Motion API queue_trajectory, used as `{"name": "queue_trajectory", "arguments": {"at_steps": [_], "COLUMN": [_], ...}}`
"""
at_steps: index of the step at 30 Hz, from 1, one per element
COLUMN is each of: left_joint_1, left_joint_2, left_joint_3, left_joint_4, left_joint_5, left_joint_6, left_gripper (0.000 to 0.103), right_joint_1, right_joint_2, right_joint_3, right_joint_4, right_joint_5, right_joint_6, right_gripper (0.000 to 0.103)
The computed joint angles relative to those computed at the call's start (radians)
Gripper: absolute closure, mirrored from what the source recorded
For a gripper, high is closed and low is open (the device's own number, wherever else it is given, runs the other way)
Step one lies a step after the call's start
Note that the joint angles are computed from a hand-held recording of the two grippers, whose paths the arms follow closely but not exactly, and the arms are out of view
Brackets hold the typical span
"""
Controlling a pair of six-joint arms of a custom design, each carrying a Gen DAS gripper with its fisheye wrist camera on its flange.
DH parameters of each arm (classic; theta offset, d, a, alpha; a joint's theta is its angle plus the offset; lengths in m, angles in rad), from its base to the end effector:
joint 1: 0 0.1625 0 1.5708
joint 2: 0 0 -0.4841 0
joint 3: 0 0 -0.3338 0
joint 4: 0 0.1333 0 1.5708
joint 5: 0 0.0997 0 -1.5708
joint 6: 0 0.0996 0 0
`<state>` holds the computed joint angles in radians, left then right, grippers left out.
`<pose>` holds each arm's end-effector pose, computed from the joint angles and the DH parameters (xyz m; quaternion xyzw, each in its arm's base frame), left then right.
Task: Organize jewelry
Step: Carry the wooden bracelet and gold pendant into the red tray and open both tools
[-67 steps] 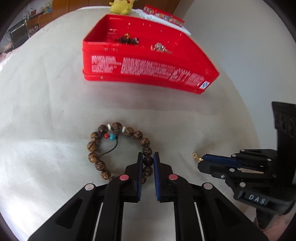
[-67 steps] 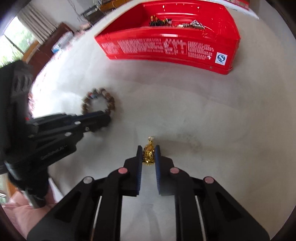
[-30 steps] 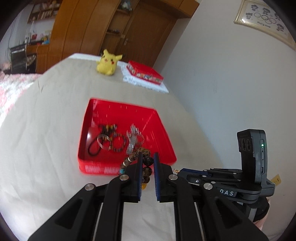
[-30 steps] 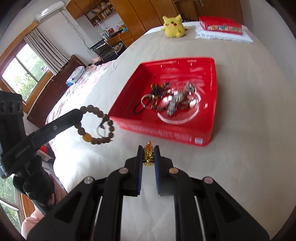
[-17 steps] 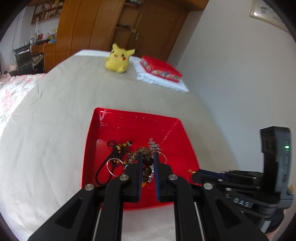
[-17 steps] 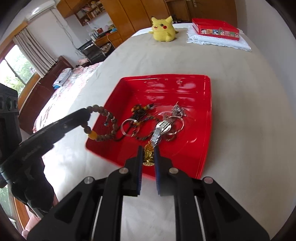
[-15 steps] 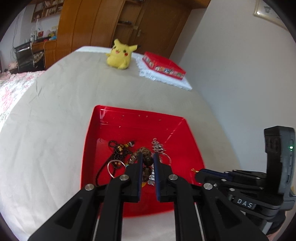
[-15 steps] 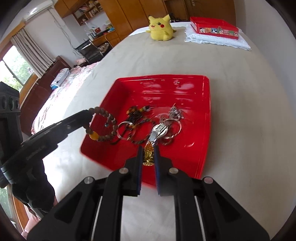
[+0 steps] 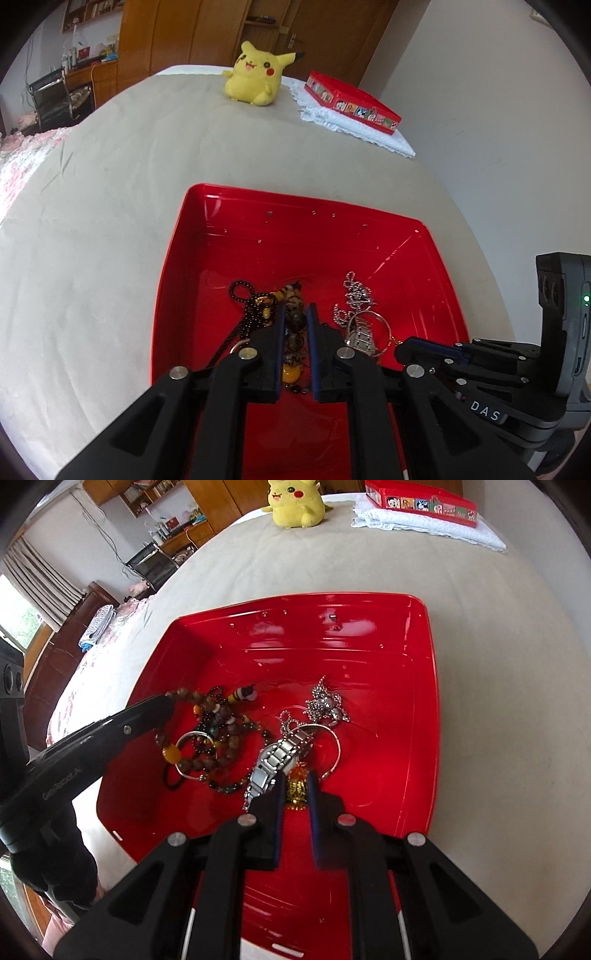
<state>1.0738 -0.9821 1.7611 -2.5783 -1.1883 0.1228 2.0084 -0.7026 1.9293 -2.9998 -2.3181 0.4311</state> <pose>-0.1478 -0.6301 0.2632 0.2768 0.9355 -0.1451 0.1647 0.3113 -0.5106 0.1096 -0.0338 -0.9264 0.2381 0.2899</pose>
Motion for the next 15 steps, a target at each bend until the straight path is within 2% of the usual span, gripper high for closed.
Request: {"name": "queue_trajectory", "arguments": {"at_steps": [3, 4, 5, 7, 10, 13, 15], "left_joint_1": [0.003, 0.003, 0.003, -0.002, -0.014, -0.029, -0.044], "left_joint_2": [0.000, -0.002, -0.004, -0.018, -0.041, -0.064, -0.084], "left_joint_3": [-0.013, -0.016, -0.018, -0.007, 0.016, 0.048, 0.084], "left_joint_4": [0.051, 0.066, 0.076, 0.075, 0.059, 0.033, -0.006], "left_joint_5": [-0.008, -0.010, -0.012, -0.014, -0.014, 0.002, 0.031], "left_joint_6": [-0.017, -0.024, -0.028, -0.028, -0.016, -0.011, -0.001], "left_gripper": [0.092, 0.086, 0.076, 0.069, 0.068, 0.062, 0.060], "right_joint_1": [0.001, 0.002, 0.004, 0.011, 0.022, 0.035, 0.049], "right_joint_2": [0.005, 0.004, 0.003, -0.003, -0.014, -0.024, -0.029], "right_joint_3": [-0.006, -0.005, -0.002, 0.007, 0.028, 0.048, 0.064], "right_joint_4": [0.023, 0.026, 0.025, 0.015, -0.013, -0.035, -0.055], "right_joint_5": [-0.009, -0.008, -0.004, -0.004, -0.007, -0.017, -0.034], "right_joint_6": [0.002, 0.002, 0.001, 0.006, 0.013, 0.024, 0.028], "right_gripper": [0.091, 0.089, 0.087, 0.083, 0.083, 0.083, 0.077]}}
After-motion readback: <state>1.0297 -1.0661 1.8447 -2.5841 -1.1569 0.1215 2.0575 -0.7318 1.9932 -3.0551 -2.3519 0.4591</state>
